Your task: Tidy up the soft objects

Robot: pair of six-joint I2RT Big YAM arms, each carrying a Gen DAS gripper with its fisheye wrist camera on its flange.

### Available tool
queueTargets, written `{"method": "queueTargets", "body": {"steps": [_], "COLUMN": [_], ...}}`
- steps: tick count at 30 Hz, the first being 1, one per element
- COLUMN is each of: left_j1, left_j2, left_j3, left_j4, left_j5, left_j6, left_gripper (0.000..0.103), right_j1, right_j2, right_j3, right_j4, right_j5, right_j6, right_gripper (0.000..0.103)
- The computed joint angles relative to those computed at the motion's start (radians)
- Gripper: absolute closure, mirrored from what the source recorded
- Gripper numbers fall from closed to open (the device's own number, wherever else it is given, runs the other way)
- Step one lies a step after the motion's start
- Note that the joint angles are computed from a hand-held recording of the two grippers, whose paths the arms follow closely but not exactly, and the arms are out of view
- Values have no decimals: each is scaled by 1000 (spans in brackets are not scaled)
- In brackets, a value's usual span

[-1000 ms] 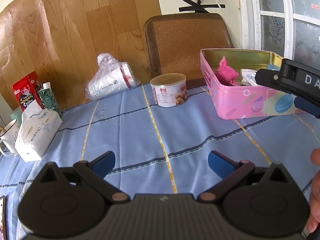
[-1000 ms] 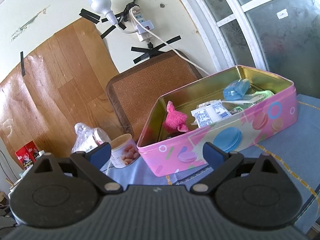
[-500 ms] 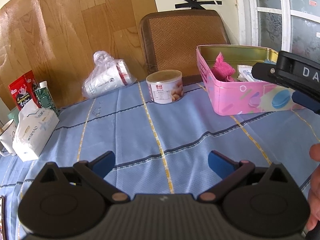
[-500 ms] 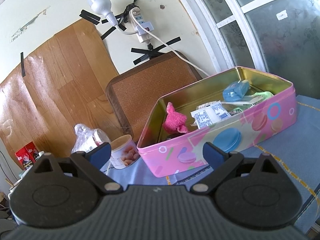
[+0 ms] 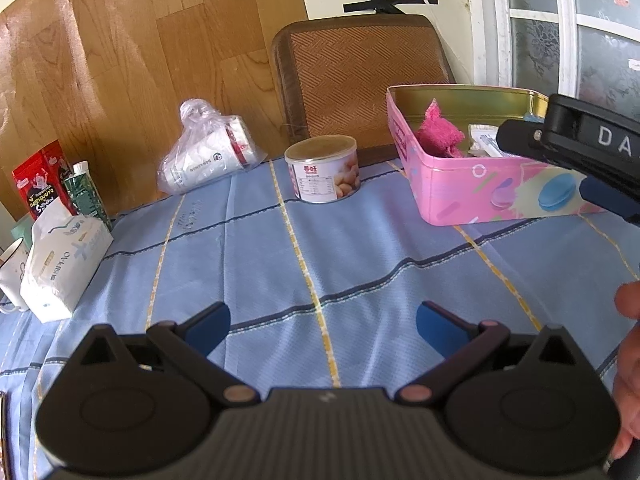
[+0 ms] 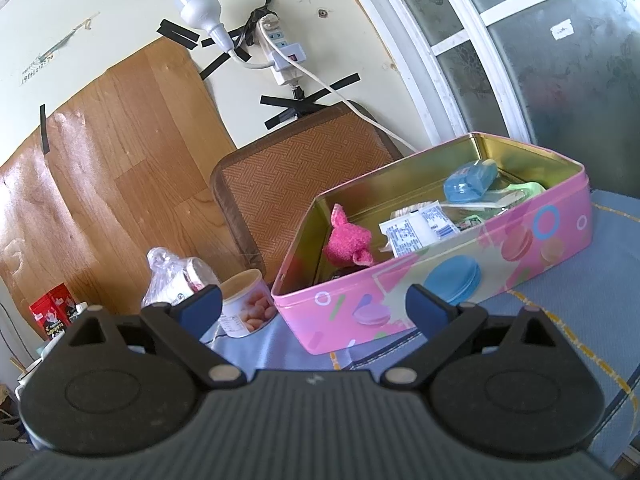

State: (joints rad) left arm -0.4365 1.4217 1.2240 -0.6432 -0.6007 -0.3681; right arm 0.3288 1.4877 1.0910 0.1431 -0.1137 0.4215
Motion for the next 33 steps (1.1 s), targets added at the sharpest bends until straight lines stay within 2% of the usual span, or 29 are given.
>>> {"method": "queueTargets", "body": {"steps": [33], "left_j1": [9], "left_j2": [14], "left_j3": [19], "left_j4": [-39], "left_j5": [51], "left_j6": [-20], "left_gripper": [0], "right_j1": [-1], "right_j2": [1], "right_j3": [2], "right_j4": [0], "right_j5": [-2], "right_j6": [-7], "right_gripper": [3]}}
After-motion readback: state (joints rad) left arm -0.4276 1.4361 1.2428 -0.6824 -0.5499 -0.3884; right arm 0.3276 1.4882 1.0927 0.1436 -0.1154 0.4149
